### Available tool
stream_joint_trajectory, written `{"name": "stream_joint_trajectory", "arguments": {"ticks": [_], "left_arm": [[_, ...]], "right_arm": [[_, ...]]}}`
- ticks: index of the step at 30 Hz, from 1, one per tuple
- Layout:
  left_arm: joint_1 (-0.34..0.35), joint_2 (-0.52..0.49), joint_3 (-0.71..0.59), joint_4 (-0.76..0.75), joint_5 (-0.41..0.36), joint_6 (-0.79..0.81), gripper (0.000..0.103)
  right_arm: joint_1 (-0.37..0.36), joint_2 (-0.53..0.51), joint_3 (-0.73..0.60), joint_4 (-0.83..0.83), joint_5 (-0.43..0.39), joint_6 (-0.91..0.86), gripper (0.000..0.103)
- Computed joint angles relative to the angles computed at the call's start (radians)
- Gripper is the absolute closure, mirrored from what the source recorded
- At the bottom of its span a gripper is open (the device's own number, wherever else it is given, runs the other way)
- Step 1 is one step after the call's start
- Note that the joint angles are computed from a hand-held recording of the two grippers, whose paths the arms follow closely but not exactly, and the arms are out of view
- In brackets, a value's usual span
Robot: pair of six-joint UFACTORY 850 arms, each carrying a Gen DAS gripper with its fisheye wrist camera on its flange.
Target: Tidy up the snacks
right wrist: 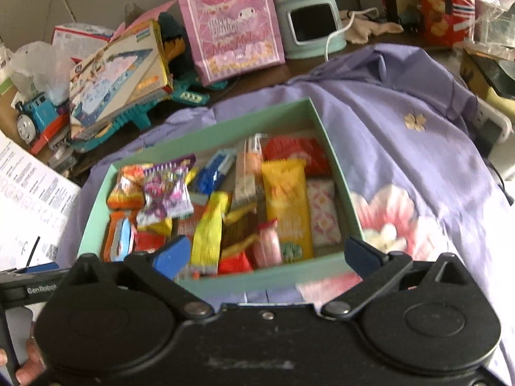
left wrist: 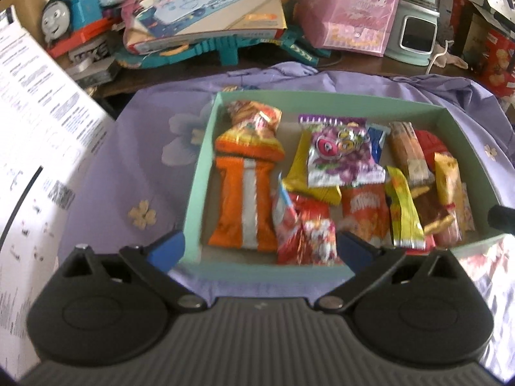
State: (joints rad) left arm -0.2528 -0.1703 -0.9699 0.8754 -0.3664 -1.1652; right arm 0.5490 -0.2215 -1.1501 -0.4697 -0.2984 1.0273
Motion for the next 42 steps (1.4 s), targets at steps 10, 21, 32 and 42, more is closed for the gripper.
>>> {"name": "stream_joint_trajectory", "arguments": {"ticks": [10, 21, 32, 42], "left_arm": [[-0.012, 0.138, 0.135, -0.048, 0.002, -0.009, 0.000], [-0.052, 0.239, 0.223, -0.023, -0.032, -0.054, 0.000], [-0.060, 0.277, 0.260, -0.006, -0.051, -0.085, 0.000], [-0.058, 0.273, 0.264, -0.025, -0.056, -0.059, 0.000]], "right_arm": [[0.052, 0.094, 0.065, 0.052, -0.086, -0.072, 0.000], [0.114, 0.170, 0.120, 0.020, -0.172, -0.047, 0.000], [0.126, 0.198, 0.149, 0.017, -0.207, -0.019, 0.000], [0.129, 0.185, 0.136, 0.043, -0.220, -0.055, 0.000]]}}
